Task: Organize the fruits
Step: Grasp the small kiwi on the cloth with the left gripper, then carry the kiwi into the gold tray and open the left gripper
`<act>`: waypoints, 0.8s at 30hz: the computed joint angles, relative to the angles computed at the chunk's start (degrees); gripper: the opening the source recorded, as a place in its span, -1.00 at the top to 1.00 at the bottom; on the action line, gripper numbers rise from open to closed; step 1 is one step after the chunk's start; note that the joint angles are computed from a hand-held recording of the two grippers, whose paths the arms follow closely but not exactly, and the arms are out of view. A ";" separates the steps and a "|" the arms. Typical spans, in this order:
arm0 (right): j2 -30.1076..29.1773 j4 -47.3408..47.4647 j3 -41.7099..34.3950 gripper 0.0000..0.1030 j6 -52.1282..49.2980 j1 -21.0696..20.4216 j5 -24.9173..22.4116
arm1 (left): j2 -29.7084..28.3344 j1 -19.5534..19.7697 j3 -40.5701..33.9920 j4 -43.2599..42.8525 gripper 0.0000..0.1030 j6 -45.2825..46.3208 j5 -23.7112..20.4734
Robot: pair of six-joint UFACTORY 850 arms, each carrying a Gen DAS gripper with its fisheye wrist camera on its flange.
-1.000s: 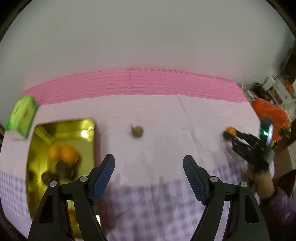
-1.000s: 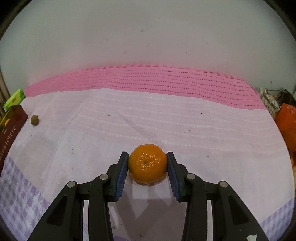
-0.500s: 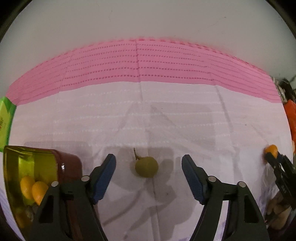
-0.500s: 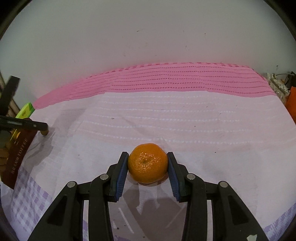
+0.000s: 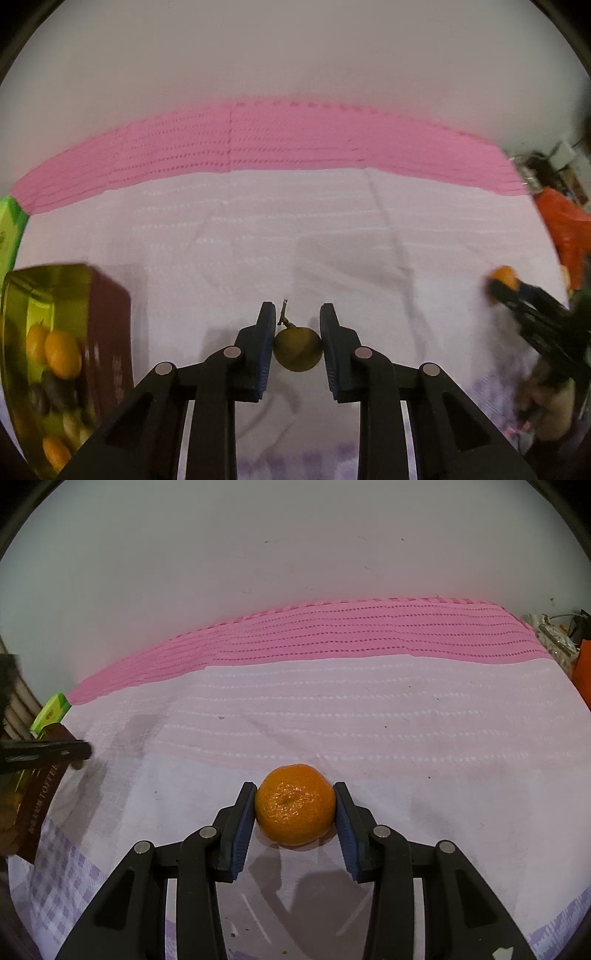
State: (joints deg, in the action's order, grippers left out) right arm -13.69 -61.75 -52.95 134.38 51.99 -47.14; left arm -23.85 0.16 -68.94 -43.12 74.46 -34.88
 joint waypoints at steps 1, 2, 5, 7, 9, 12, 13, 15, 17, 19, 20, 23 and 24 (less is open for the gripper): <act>-0.06 0.08 -0.06 0.26 -0.07 0.01 -0.06 | 1.99 1.19 1.68 -1.99 0.51 1.91 -2.05; -0.18 0.30 -0.20 0.26 -0.30 0.02 -0.17 | 3.20 1.93 2.68 -2.87 0.51 2.77 -3.17; -0.76 1.34 -0.95 0.26 -1.56 0.14 -0.81 | 7.03 4.05 6.01 -3.94 0.51 4.52 -5.31; -0.91 1.71 -1.17 0.26 -1.92 0.19 -1.06 | 9.00 5.94 7.56 -4.55 0.50 5.32 -7.11; -1.11 2.20 -1.45 0.26 -2.54 0.19 -1.36 | 10.90 7.94 9.04 -5.22 0.50 6.90 -8.08; -1.72 3.54 -2.33 0.26 -4.33 0.21 -2.20 | 13.41 11.25 10.77 -6.03 0.50 8.98 -9.23; -1.79 3.76 -2.42 0.26 -4.73 0.13 -2.31 | 14.12 12.29 11.30 -6.41 0.50 9.84 -9.51; -1.98 4.33 -2.70 0.26 -5.52 0.11 -2.67 | 15.83 14.83 12.44 -7.07 0.50 11.86 -9.80; -2.33 5.02 -3.19 0.26 -6.35 0.12 -3.17 | 16.80 16.94 13.11 -7.71 0.50 13.48 -10.05; -2.81 5.95 -3.84 0.26 -7.62 0.14 -3.91 | 17.13 19.30 13.08 -8.44 0.50 15.13 -10.44; -3.06 6.42 -4.16 0.26 -8.28 0.14 -4.27 | 17.22 20.47 13.02 -9.00 0.50 15.71 -10.53; -3.56 7.34 -4.81 0.26 -9.76 0.05 -4.96 | 16.66 23.64 12.13 -10.30 0.50 16.70 -10.49; -3.81 7.75 -5.14 0.26 -10.39 0.03 -5.29 | 16.48 24.49 11.99 -10.88 0.50 17.37 -10.17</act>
